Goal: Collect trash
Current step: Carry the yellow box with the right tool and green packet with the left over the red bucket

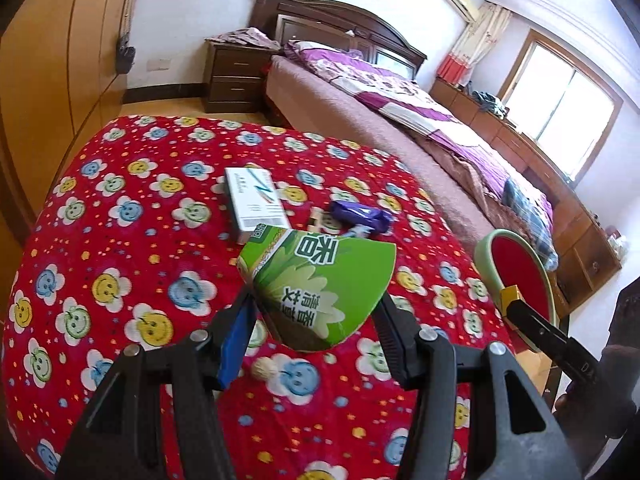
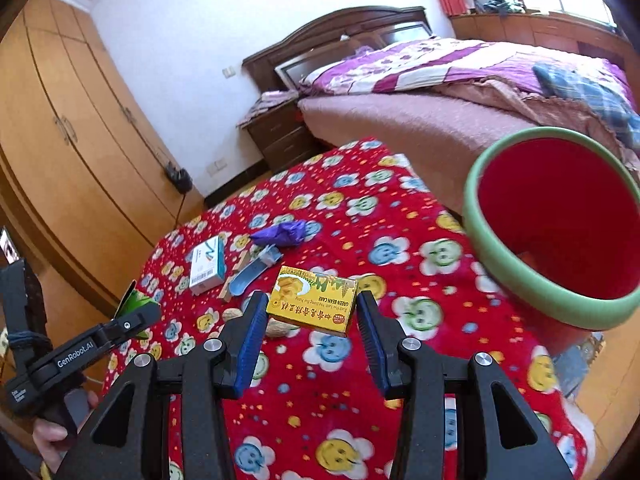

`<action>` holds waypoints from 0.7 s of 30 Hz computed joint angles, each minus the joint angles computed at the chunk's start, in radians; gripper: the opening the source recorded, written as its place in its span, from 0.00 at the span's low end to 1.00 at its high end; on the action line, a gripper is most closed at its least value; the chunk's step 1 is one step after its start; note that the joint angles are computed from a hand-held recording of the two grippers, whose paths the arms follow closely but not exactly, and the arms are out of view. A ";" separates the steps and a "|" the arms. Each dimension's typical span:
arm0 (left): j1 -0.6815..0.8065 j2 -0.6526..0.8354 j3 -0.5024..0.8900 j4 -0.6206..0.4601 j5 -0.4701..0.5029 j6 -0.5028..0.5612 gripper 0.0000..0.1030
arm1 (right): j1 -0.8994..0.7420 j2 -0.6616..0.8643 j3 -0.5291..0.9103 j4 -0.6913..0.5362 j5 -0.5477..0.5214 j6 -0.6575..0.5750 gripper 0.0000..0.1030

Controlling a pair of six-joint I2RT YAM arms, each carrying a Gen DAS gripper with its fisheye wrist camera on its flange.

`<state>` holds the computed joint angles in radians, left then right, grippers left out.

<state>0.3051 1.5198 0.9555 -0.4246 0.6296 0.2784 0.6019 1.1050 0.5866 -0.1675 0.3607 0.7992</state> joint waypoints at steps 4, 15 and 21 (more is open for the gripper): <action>-0.029 -0.031 -0.010 -0.023 0.002 0.001 0.56 | -0.019 -0.111 -0.045 -0.049 0.018 0.010 0.45; -0.164 -0.095 -0.032 -0.040 -0.041 -0.026 0.56 | -0.163 -0.394 -0.144 -0.187 -0.007 0.003 0.45; -0.248 -0.103 -0.032 -0.031 -0.068 -0.056 0.56 | -0.270 -0.524 -0.171 -0.264 -0.048 -0.026 0.45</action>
